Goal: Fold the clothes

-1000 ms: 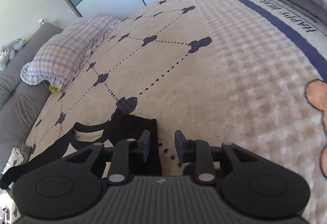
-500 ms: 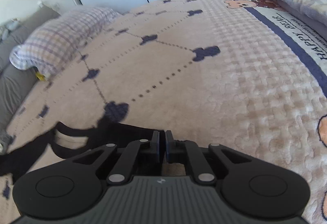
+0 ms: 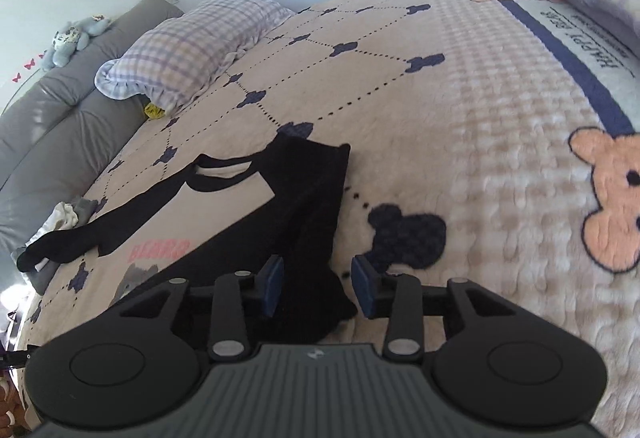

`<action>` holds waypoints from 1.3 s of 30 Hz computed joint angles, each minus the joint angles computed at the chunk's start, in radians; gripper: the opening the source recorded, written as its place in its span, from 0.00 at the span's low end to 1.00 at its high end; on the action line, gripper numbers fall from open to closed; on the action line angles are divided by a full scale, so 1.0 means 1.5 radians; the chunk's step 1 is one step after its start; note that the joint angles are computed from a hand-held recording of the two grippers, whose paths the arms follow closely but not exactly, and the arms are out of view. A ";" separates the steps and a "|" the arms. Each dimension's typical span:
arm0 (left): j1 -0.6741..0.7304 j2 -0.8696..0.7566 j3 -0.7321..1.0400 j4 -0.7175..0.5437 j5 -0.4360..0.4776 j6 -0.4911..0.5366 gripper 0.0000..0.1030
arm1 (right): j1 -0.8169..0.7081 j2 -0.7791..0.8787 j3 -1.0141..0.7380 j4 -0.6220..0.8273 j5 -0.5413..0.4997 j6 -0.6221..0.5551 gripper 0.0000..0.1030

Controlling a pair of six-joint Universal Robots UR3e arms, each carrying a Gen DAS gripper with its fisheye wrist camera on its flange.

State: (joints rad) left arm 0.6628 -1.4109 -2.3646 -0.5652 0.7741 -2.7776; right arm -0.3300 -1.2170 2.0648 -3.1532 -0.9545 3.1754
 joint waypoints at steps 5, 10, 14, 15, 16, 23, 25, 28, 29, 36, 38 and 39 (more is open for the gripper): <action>0.007 0.014 0.012 -0.025 -0.008 -0.005 0.05 | 0.004 0.013 0.014 -0.025 0.008 -0.014 0.10; 0.009 0.018 0.013 -0.024 -0.014 -0.008 0.05 | -0.013 -0.045 0.058 -0.032 0.008 -0.036 0.09; 0.000 -0.001 0.011 -0.001 -0.001 -0.024 0.05 | -0.026 -0.027 0.072 -0.047 0.007 -0.004 0.15; -0.002 -0.006 0.011 0.003 0.002 -0.026 0.05 | -0.029 -0.021 0.074 -0.052 0.007 0.007 0.27; -0.004 -0.010 0.012 0.007 0.006 -0.027 0.05 | -0.035 -0.019 0.085 -0.072 0.013 0.015 0.36; 0.002 -0.020 0.008 0.008 -0.003 -0.017 0.05 | -0.086 0.007 0.145 -0.197 0.086 0.035 0.47; 0.000 -0.022 0.006 0.015 -0.001 -0.020 0.05 | -0.085 0.019 0.132 -0.174 0.103 0.015 0.44; 0.002 -0.019 0.009 0.008 -0.004 -0.020 0.05 | -0.046 0.012 0.098 -0.120 0.060 -0.020 0.12; 0.003 -0.019 0.012 0.007 -0.005 -0.022 0.05 | -0.032 0.003 0.083 -0.102 0.036 -0.009 0.12; 0.001 -0.032 0.007 0.028 0.002 -0.043 0.06 | 0.022 -0.070 0.020 0.013 -0.062 0.020 0.28; 0.008 -0.031 0.001 0.026 -0.002 -0.041 0.06 | 0.004 -0.082 0.034 0.064 -0.043 -0.019 0.47; 0.010 -0.029 -0.001 0.023 -0.003 -0.037 0.06 | -0.013 -0.088 0.053 0.077 -0.020 -0.038 0.47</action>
State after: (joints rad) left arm 0.6784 -1.4544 -2.3654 -0.5306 0.7703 -2.8324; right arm -0.3491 -1.3492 2.1440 -3.0378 -0.9838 3.1184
